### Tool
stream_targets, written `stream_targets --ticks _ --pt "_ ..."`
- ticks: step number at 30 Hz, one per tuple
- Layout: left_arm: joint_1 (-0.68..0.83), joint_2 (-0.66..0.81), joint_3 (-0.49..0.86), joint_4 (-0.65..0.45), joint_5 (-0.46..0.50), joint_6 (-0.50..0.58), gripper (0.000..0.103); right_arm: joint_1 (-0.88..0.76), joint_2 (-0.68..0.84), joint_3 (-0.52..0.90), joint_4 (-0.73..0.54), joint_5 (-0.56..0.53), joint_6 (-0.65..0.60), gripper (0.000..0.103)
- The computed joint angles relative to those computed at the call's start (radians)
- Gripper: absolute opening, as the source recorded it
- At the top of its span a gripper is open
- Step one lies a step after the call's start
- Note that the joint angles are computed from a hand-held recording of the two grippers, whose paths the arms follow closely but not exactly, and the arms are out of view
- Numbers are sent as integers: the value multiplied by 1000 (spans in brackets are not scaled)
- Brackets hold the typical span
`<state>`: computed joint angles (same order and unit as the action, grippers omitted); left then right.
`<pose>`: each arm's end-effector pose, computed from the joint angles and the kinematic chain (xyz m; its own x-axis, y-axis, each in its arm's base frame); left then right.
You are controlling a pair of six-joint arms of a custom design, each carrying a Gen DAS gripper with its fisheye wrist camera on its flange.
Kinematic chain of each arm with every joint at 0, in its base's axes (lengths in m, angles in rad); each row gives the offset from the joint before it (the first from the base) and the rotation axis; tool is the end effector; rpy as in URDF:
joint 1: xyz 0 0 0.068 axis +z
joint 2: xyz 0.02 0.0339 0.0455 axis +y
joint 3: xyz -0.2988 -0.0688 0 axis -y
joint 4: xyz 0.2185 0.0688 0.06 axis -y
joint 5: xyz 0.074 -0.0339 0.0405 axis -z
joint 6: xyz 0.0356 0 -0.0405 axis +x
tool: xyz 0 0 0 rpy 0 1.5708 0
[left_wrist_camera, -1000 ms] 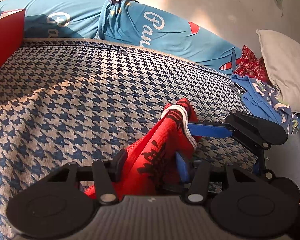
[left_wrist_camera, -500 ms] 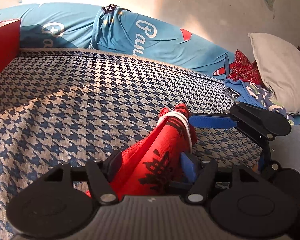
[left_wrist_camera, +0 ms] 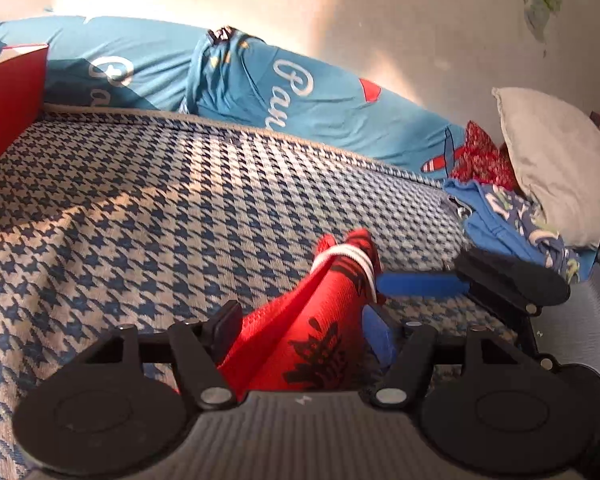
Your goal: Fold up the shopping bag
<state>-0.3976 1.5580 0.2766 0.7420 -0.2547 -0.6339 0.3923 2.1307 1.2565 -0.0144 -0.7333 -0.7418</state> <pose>0.2147 -0.0804 0.1643 -0.4854 -0.4178 -0.7680 -0.1392 0.9041 -0.4039 0.3866 0.1857 0.1596 -0.0734 -0.5736 -0.8158 -0.9815 0.1867 -0.0430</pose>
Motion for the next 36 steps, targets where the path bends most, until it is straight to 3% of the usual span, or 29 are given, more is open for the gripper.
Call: stream_targets --ticks 4,9,12,19,25,28,31,33,36 --pt "0 -60 -38 7 -98 -70 74 -31 -40 -37 -4 39 102 95" --pt "-58 -89 49 -232 -144 -62 76 -32 -44 -76 43 49 99 87" --pt "-85 -72 75 -297 -150 -87 77 -20 -16 -62 57 58 109 87" --pt "-68 -34 82 -300 -139 -119 79 8 62 -12 66 47 144 90" --pt "-40 -7 80 -289 -164 -136 92 15 36 -63 96 44 95 92" --pt "-23 -24 87 -290 -152 -85 92 7 19 -54 62 81 129 92" --pt "-70 -106 108 -342 -216 -6 92 5 -12 -69 57 140 144 92" --pt "-103 -204 111 -379 -232 45 92 -8 -29 -70 33 131 142 92" --pt "-152 -332 138 -489 -183 107 95 -24 -35 -55 11 107 172 92"
